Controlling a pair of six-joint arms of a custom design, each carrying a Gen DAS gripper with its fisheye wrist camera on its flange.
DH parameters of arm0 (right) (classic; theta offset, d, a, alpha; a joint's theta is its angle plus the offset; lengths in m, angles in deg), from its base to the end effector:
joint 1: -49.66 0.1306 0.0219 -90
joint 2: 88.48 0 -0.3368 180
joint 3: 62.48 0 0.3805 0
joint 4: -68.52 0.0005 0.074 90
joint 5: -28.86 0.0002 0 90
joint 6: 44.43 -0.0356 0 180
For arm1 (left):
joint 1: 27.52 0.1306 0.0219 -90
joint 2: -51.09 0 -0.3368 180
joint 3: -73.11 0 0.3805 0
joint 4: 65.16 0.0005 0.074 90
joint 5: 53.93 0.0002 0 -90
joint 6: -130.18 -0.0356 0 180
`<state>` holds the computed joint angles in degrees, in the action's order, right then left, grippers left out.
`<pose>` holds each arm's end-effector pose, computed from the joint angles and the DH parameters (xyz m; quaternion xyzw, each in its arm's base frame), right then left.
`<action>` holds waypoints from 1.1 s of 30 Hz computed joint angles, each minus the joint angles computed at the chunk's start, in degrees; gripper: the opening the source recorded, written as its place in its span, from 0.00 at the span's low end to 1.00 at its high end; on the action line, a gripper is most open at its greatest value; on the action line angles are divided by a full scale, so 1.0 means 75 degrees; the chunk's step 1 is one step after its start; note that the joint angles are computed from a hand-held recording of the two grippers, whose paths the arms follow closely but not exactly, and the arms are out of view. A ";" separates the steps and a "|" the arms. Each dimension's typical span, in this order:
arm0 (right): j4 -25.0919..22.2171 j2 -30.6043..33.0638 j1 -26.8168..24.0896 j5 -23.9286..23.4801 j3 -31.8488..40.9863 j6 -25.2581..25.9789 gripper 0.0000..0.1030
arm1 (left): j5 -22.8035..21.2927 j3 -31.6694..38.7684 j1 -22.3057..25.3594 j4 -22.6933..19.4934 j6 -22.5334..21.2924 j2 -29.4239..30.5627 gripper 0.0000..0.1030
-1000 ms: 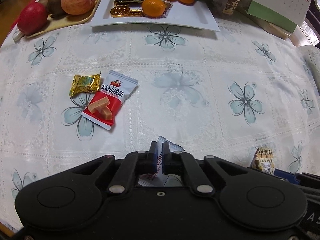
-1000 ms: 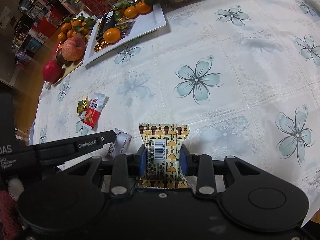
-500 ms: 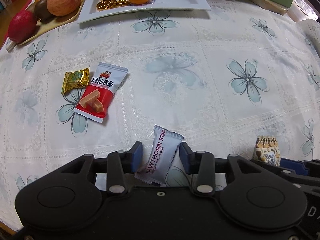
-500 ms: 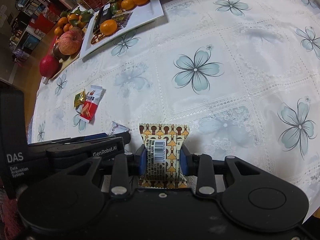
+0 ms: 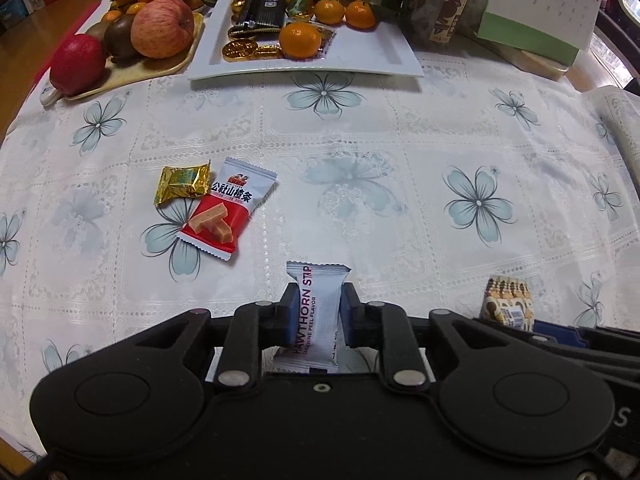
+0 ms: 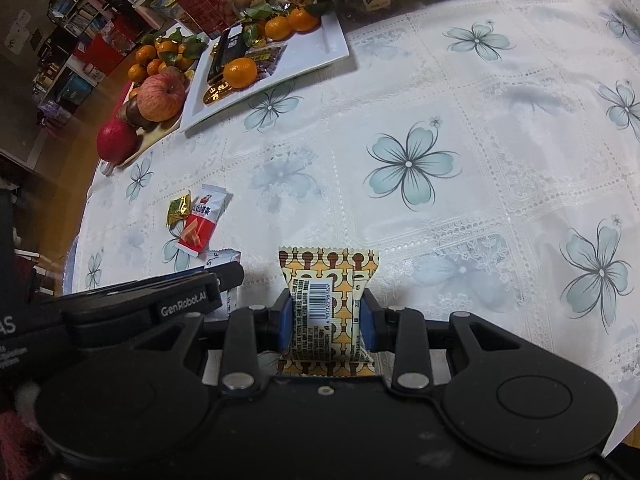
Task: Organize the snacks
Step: 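Lift both held snacks from the cloth and carry them toward the gold tray, then lower both snacks into the gold tray and open both grippers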
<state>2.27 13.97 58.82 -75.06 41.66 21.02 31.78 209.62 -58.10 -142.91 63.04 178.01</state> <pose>0.5134 0.0909 0.3726 0.1032 0.9631 0.1765 0.1749 0.5520 -0.3237 0.3615 0.0590 0.9795 -0.0523 0.1856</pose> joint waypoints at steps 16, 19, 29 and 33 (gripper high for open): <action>0.2433 -0.2888 0.0433 0.0719 -0.3213 -0.0549 0.34 | -0.0836 -0.4121 -0.0566 0.1636 0.0717 -0.3181 0.27; 0.2609 -0.3542 0.0636 0.1100 -0.3871 -0.0633 0.34 | -0.1043 -0.4630 -0.0669 0.1788 0.0997 -0.3599 0.27; 0.2629 -0.5069 0.1269 0.1592 -0.5176 -0.1490 0.34 | -0.1244 -0.5717 -0.1009 0.1829 0.1986 -0.4466 0.27; 0.2540 -0.5491 0.1588 0.1860 -0.5512 -0.1714 0.34 | -0.1309 -0.6049 -0.1188 0.1803 0.2298 -0.4739 0.27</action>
